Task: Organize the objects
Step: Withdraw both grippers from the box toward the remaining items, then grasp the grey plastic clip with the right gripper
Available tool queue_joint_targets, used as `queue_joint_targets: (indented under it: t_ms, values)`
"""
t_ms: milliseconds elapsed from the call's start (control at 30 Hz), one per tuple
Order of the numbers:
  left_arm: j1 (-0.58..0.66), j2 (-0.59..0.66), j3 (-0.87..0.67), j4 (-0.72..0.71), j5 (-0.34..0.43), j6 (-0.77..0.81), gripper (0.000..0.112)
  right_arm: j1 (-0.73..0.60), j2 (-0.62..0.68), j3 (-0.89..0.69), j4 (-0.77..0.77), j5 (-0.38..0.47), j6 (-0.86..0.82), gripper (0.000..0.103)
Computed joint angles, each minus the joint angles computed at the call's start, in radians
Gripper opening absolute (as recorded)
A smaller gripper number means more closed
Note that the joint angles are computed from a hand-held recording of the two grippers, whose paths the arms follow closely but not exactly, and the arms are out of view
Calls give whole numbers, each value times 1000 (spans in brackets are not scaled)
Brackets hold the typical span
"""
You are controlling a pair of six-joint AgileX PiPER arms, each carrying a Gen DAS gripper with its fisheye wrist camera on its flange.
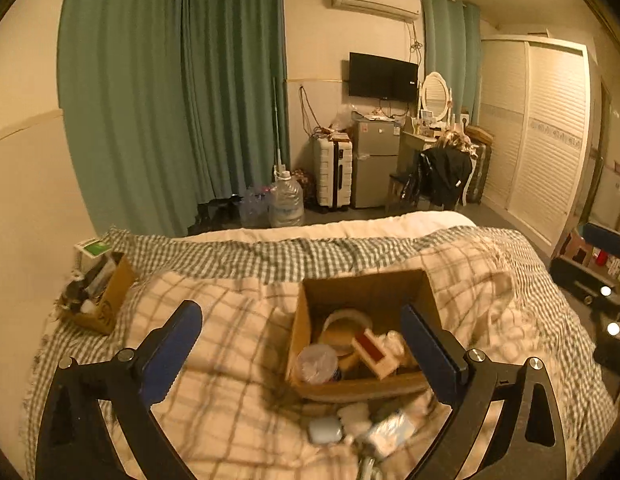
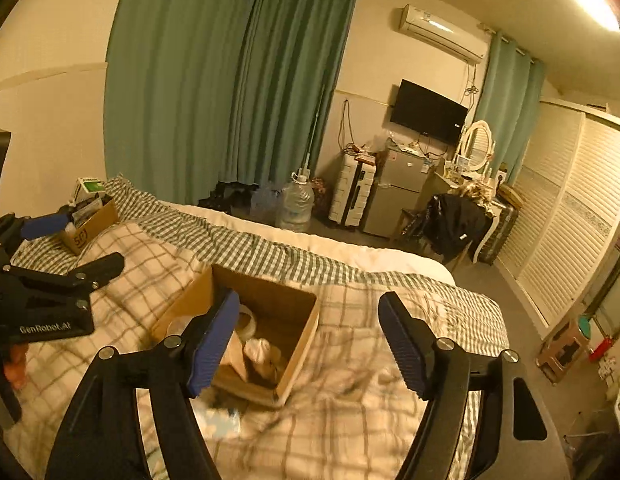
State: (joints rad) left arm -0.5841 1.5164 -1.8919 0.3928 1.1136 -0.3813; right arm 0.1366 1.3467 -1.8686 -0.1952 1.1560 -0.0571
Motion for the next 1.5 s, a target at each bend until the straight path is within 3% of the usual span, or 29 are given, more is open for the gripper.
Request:
queue_joint_targets:
  t_ms: [133, 333, 500, 633, 800, 1133, 1300, 1367, 1500]
  values:
    - [-10, -159, 207, 5, -24, -27, 103, 69, -119, 118, -15, 37, 48, 76]
    - [-40, -337, 526, 58, -65, -188, 103, 266, -223, 367, -164, 4, 241, 78]
    - [-103, -432, 784, 188, -110, -418, 103, 396, -232, 607, -214, -61, 401, 78]
    - [-133, -444, 913, 225, -134, -482, 103, 461, -160, 755, -221, -112, 487, 78]
    - [-110, -447, 980, 199, -174, -423, 103, 454, -112, 860, -152, -171, 470, 78]
    - [46, -446, 1023, 54, -262, -314, 103, 368, 29, 871, 37, -227, 340, 78]
    - [64, -451, 1032, 37, -271, -314, 103, 384, 58, 881, 15, -236, 361, 77]
    - [61, -452, 1030, 44, -268, -322, 103, 376, 43, 888, 61, -243, 313, 59]
    - [23, -454, 1024, 97, -246, -370, 103, 436, -14, 909, -11, -248, 379, 52]
